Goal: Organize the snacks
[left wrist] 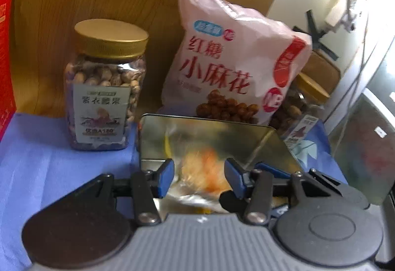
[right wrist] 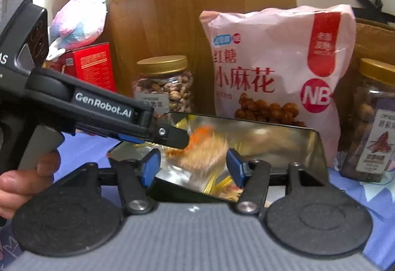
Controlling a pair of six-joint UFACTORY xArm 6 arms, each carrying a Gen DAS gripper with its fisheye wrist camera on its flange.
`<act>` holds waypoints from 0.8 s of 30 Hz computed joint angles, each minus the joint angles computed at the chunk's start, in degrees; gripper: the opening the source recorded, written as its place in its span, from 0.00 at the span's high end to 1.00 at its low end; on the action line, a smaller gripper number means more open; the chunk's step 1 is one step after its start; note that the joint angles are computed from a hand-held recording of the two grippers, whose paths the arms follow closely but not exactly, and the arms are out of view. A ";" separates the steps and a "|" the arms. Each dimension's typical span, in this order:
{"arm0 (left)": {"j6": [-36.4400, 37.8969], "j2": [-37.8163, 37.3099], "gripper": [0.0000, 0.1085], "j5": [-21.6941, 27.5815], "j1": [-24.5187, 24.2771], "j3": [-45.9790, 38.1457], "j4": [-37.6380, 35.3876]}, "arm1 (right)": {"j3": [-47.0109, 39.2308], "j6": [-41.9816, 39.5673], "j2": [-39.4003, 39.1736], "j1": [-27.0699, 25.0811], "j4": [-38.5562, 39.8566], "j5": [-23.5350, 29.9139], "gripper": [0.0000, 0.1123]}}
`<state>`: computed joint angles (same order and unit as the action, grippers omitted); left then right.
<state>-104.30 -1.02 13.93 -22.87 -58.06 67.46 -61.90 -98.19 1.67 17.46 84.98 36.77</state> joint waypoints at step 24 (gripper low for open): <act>4.77 4.07 0.62 -3.79 -12.57 1.97 -10.07 | 12.37 17.86 -7.19 -14.77 -12.92 13.98 0.79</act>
